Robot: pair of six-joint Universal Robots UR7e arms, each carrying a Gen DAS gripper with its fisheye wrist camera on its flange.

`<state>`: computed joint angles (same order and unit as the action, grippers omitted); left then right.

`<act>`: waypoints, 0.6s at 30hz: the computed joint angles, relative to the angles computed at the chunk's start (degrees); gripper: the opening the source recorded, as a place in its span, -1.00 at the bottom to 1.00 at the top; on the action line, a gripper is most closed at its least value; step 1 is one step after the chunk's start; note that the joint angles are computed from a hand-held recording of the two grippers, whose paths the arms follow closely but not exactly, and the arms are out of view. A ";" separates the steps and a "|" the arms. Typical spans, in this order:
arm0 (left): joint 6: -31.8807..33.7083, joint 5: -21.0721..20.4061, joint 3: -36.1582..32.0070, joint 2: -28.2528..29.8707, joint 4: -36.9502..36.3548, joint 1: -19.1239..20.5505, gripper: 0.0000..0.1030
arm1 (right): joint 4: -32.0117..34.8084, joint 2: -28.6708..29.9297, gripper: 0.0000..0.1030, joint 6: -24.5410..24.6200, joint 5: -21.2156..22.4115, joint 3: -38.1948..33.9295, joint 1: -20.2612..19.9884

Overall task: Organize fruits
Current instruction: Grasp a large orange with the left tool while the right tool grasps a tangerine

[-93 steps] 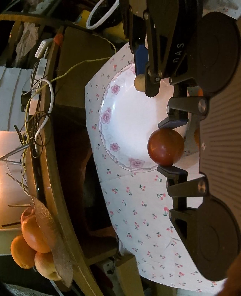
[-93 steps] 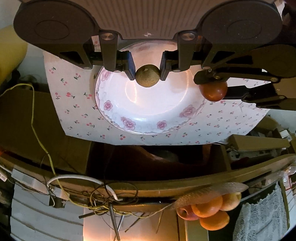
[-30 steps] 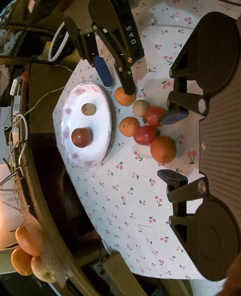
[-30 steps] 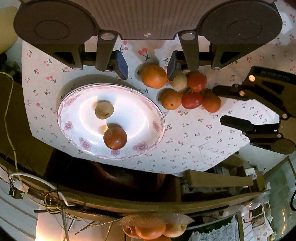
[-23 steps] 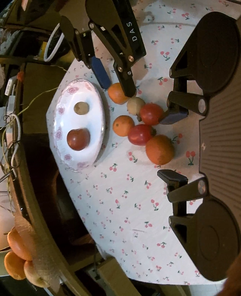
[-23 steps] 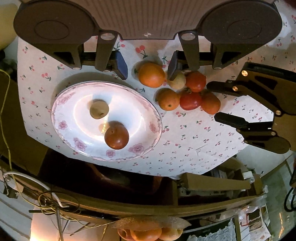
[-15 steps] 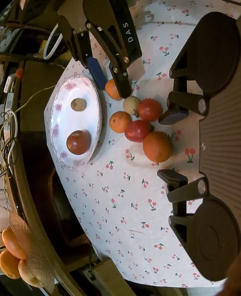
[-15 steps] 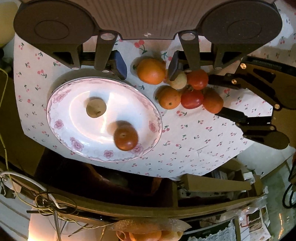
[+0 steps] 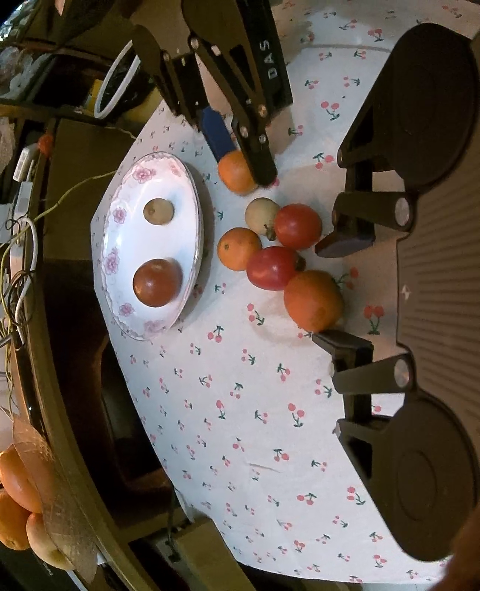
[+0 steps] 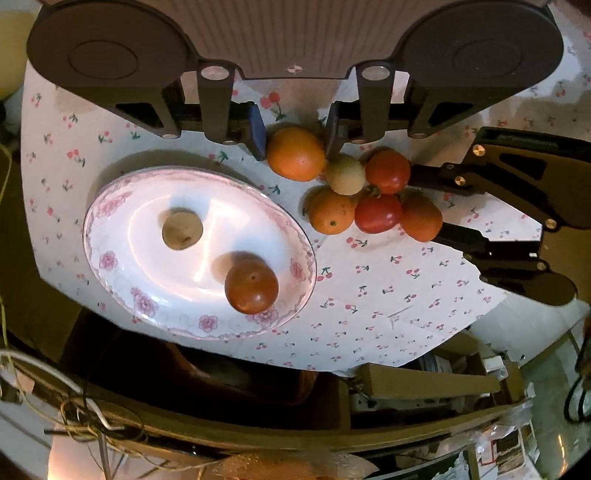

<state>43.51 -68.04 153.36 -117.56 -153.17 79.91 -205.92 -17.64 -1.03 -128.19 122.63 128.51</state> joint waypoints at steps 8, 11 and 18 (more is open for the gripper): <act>1.07 -0.86 -0.64 -6.05 7.73 -0.75 -0.13 | 3.54 -1.77 -0.36 6.79 -0.13 1.96 3.46; 1.95 -0.43 -0.27 -6.20 7.51 -0.39 -0.12 | 5.74 -2.07 -0.36 9.81 -0.73 2.23 5.10; 3.68 -0.13 1.73 -6.60 5.06 -3.39 0.00 | 10.04 -1.30 -0.29 13.91 -3.87 1.76 7.27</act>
